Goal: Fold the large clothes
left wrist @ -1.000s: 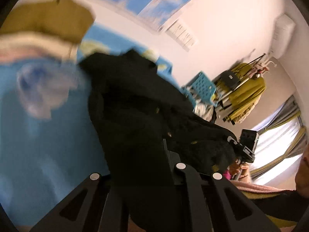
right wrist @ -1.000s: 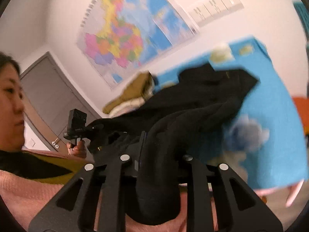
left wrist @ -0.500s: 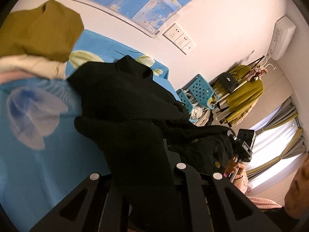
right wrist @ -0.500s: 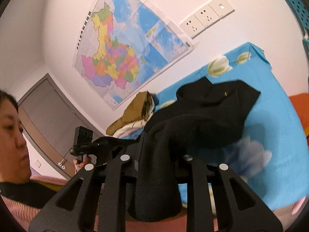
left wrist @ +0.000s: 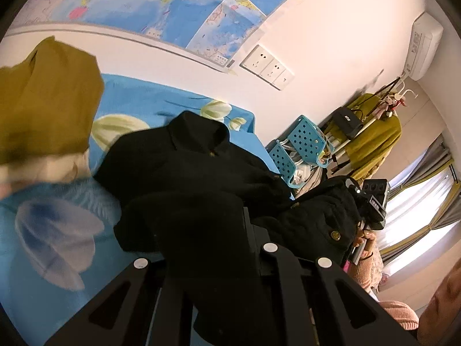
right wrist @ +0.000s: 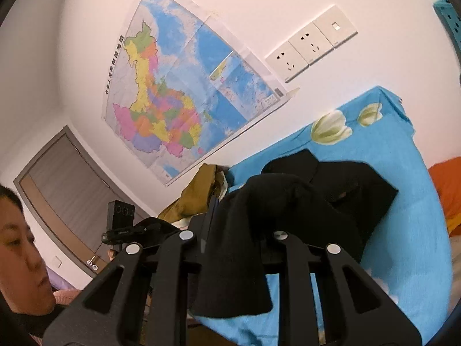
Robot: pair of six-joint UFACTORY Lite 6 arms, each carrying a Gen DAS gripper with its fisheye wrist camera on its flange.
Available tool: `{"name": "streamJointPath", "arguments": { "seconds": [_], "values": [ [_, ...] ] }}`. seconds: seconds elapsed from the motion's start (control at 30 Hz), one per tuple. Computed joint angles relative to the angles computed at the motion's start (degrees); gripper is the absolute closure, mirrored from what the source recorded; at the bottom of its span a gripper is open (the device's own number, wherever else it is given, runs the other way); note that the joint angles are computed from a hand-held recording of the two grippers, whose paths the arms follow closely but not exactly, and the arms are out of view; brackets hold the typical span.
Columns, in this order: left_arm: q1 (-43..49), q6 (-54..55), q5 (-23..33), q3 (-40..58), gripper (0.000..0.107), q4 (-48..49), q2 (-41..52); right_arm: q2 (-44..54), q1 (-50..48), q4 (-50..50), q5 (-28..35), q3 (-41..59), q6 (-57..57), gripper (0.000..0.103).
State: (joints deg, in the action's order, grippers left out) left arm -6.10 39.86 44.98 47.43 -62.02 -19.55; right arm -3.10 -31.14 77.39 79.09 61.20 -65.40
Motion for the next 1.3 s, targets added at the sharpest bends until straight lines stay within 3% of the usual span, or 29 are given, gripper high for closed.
{"name": "streamJointPath", "arguments": {
  "seconds": [0.4,0.73,0.77,0.87,1.0,1.07,1.13,1.17,1.3],
  "values": [
    [2.8,-6.7,2.4,26.9,0.098,5.3,27.5,24.1,9.1,1.4,-9.6,23.4,10.0,0.083],
    [3.6,-17.8,6.7,53.4,0.096,12.4,54.5,48.8,14.9,-7.1,-16.4,50.8,27.7,0.078],
    [3.7,-19.0,7.2,55.8,0.094,12.9,56.8,50.5,15.3,-8.0,-16.7,52.8,29.2,0.074],
    [4.3,-23.6,9.7,64.5,0.093,14.5,65.1,52.5,16.1,-9.2,-18.6,55.3,31.2,0.037],
    [5.6,-27.6,13.3,73.1,0.089,13.5,73.7,44.8,16.5,-5.5,-21.7,45.9,22.1,0.026],
    [6.1,-27.9,13.6,73.2,0.072,12.1,74.8,40.0,18.1,-4.7,-23.9,40.7,16.9,0.023],
    [6.4,-25.5,11.9,69.8,0.066,9.7,73.0,36.6,21.6,-7.0,-26.0,37.6,12.6,0.023],
    [6.4,-24.4,11.5,68.3,0.055,8.9,72.0,35.4,24.1,-9.9,-28.1,36.6,12.2,0.023],
    [6.2,-14.9,5.1,54.2,0.039,2.9,60.8,37.4,34.1,-22.1,-36.0,37.8,15.7,0.023]
  ]
}}
